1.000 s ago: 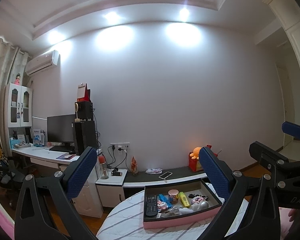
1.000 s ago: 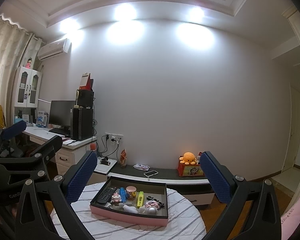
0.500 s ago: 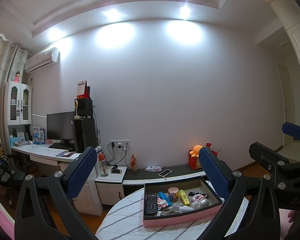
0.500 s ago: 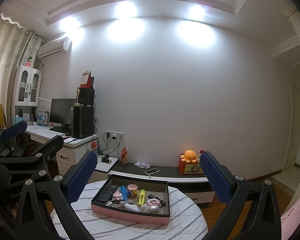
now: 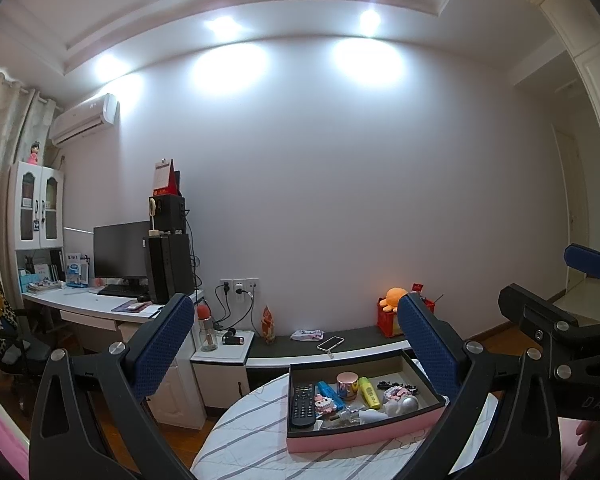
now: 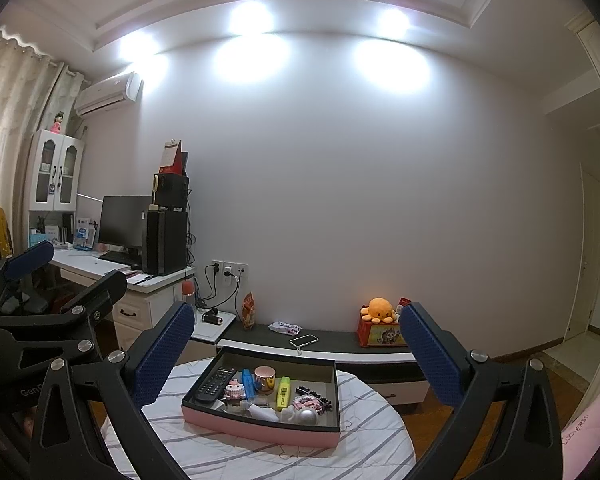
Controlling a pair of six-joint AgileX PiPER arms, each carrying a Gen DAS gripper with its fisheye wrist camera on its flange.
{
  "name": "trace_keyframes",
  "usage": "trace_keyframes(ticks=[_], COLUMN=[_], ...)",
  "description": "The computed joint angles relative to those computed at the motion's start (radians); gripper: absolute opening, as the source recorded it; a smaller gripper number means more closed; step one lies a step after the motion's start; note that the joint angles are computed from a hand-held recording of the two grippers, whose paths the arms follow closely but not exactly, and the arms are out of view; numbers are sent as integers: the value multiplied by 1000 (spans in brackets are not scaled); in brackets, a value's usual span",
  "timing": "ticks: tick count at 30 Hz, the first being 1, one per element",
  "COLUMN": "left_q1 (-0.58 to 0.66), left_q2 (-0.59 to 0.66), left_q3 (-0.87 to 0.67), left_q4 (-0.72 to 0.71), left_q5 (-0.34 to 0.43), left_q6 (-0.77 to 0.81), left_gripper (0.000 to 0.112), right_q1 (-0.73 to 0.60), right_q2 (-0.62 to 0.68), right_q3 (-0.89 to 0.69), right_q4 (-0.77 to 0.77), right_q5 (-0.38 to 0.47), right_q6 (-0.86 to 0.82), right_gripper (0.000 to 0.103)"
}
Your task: Organize rigid objects
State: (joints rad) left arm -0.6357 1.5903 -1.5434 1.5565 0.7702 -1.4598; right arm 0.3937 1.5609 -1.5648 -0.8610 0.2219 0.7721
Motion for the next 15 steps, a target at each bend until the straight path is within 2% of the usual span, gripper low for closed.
trace_keyframes(ticks=[15], left_q1=[-4], left_q2=[-4], left_q3=[1], left_q4=[-1], left_q5=[8], left_q6=[8], left_gripper=[102], right_q1=[-2], right_q2=[8], right_q3=[-13], right_q4=[46], right_q5=[3], right_q6=[-45], right_gripper=[103])
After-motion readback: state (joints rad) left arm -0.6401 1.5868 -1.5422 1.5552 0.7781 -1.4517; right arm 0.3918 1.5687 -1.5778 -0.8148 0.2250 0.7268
